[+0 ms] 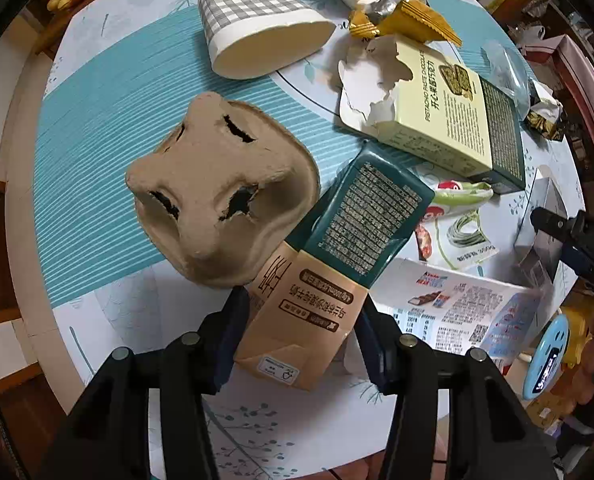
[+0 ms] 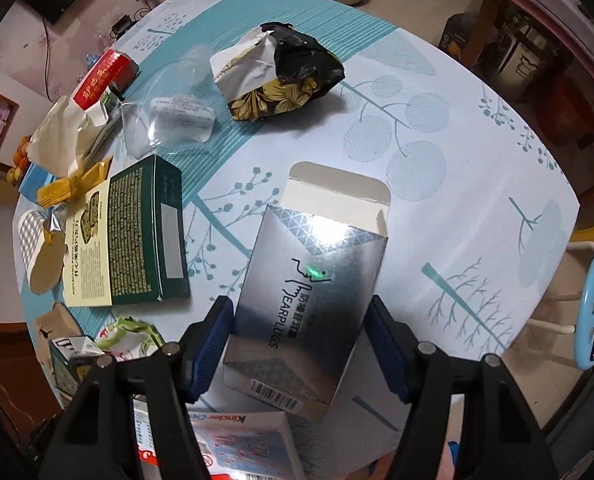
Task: Collect trash
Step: 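Grasp the silver earplug box with the right tool while the left tool grasps the brown drink carton, then lift both held items and carry them down toward the black bin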
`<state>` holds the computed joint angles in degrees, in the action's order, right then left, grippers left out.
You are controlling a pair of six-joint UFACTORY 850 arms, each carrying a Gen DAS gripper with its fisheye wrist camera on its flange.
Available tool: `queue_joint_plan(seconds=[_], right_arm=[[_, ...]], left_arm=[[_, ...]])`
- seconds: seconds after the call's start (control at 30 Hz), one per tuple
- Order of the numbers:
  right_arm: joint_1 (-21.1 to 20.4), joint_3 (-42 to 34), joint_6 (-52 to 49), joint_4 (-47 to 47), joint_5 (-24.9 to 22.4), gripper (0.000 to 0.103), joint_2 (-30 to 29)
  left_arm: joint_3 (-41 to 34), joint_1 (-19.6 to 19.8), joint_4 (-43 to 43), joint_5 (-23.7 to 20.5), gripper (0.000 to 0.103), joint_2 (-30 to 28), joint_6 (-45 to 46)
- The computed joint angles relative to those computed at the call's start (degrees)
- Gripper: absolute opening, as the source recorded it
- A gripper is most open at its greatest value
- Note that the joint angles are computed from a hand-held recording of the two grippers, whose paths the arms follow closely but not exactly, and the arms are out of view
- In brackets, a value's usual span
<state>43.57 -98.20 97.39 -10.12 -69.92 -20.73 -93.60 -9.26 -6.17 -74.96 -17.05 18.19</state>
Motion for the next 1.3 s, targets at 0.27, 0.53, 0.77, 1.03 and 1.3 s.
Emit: queue_joint_plan(seconds=[0.27, 0.53, 0.77, 1.03, 1.3], right_arm=[[1.89, 3.00, 3.91, -1.68, 2.47, 0.065, 2.78], [4.11, 8.90, 10.72, -8.67, 6.73, 0.065, 9.19], [6.95, 11.92, 17.89, -17.47, 7.82, 0.065, 14.83], [11.19, 15.69, 22.36, -23.40, 6.69, 0.065, 21.59], [16.04, 20.83, 20.83, -21.57, 6.04, 0.065, 27.62]], left_arm=[[2.23, -1.22, 0.83, 1.98, 0.036, 3.02, -1.01], [3.93, -3.11, 3.61, 5.22, 0.035, 7.88, -4.35], [2.04, -3.18, 5.35, 6.57, 0.035, 11.39, -4.95], [1.18, -7.05, 5.85, 7.36, 0.035, 15.99, -9.92], [7.38, -14.89, 6.95, 5.23, 0.035, 24.15, -17.26]])
